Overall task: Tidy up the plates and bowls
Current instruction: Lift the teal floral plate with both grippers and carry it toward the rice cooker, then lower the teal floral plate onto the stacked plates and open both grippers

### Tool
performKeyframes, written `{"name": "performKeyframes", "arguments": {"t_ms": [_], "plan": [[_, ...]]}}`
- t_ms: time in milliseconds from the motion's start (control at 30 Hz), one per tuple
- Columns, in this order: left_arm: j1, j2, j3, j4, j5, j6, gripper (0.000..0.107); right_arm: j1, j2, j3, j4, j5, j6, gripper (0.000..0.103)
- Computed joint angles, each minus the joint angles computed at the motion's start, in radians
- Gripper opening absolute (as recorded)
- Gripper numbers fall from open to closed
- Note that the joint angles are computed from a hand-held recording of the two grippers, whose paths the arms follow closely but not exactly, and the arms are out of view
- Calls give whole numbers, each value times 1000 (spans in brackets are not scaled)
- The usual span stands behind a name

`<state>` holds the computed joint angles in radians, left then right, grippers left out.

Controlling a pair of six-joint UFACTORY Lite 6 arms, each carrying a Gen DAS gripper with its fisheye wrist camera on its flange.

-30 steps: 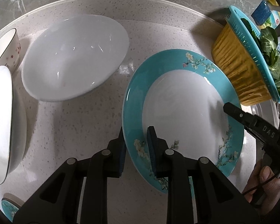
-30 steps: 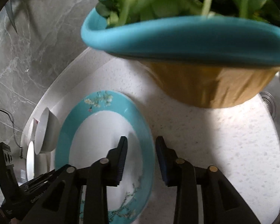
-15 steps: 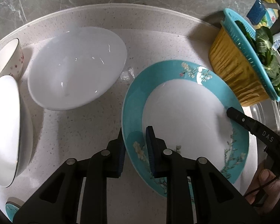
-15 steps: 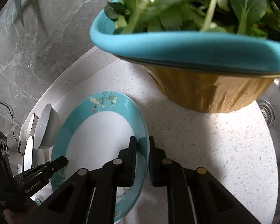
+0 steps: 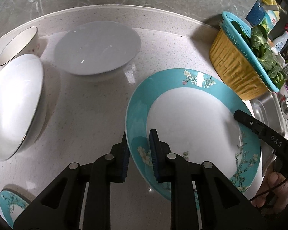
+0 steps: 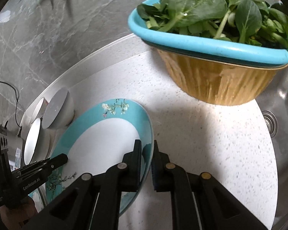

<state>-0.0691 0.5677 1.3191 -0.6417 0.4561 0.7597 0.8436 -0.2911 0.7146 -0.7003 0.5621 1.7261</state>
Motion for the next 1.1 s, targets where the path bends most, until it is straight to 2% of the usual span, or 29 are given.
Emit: {"name": "performKeyframes", "arguments": {"t_ms": [200,367,633,867,1100], "plan": [[73,-163,-154,-103,8,130,17,123,-13,52,-67,107,62,11],[194,-355,-291,-131,57,210,17,229,64,184,-104,179,70,11],[537,-586,-398,-104,216,312,16,350,344,504,-136,159,22,12],[953,-609,-373,-76,390,495,16,421,621,827,-78,116,-118,12],[1202,-503,-310,-51,418,625,16,461,868,1101,46,85,-286,13]]}}
